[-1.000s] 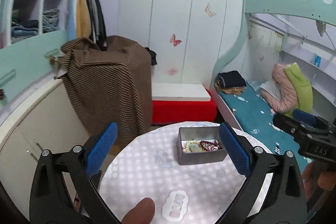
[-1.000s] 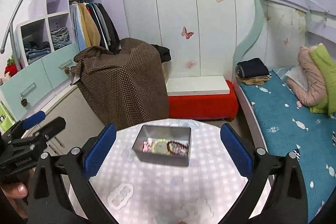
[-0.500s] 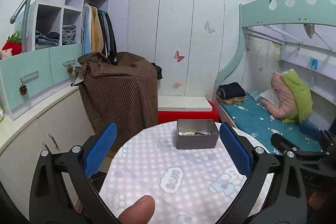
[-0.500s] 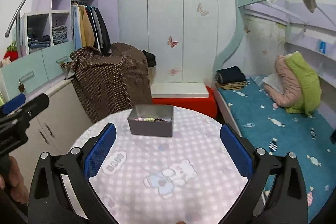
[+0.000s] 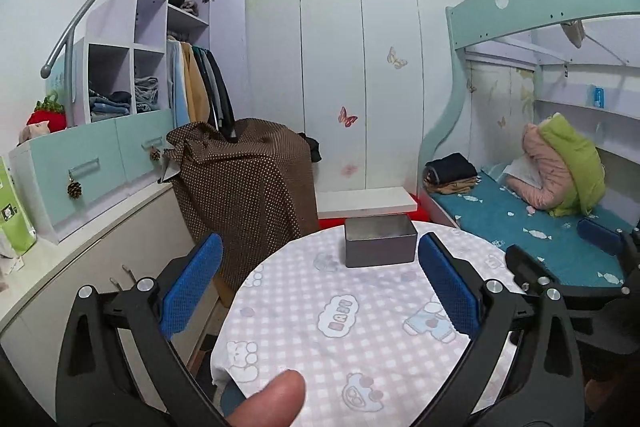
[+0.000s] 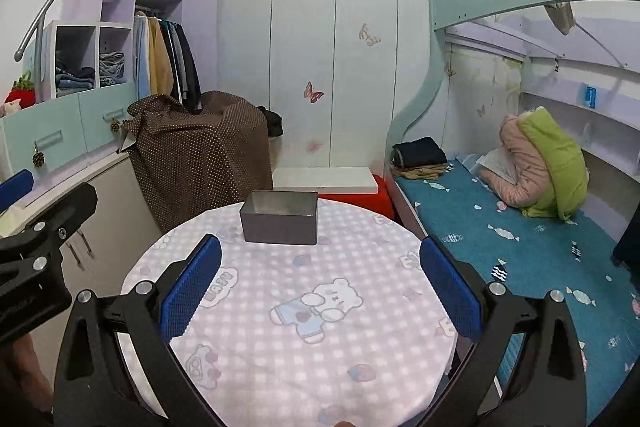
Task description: Organize jewelry
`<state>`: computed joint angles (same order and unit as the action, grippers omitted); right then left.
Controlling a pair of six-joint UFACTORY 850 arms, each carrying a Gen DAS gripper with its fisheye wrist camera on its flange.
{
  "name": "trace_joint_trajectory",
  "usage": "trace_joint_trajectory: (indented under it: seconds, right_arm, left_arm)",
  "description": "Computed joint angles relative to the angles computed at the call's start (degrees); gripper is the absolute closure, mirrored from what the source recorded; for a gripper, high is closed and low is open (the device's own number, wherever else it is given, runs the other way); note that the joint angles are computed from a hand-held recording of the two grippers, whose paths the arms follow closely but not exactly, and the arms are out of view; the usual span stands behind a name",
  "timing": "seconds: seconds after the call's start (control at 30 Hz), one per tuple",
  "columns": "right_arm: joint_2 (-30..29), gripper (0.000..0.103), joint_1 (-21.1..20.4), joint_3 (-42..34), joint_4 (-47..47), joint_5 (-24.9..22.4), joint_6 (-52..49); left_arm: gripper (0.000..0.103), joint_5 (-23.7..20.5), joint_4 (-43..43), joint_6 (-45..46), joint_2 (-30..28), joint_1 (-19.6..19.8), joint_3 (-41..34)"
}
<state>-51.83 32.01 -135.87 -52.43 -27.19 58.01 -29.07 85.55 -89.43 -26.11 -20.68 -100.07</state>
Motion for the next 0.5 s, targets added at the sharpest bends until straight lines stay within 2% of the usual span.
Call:
trace_joint_trajectory:
  seconds: [0.27, 0.5]
  right_arm:
    - [2.71, 0.007, 0.87, 5.04, -6.37, 0.79, 7.12]
    - [3.27, 0.007, 1.32, 5.83, -9.69, 0.37, 10.3]
  left_arm:
    - [0.005, 0.71, 3.6, -6.06, 2.84, 0.17, 3.43]
    - [0.005, 1.07, 4.92, -7.5, 3.71, 0.12, 4.28]
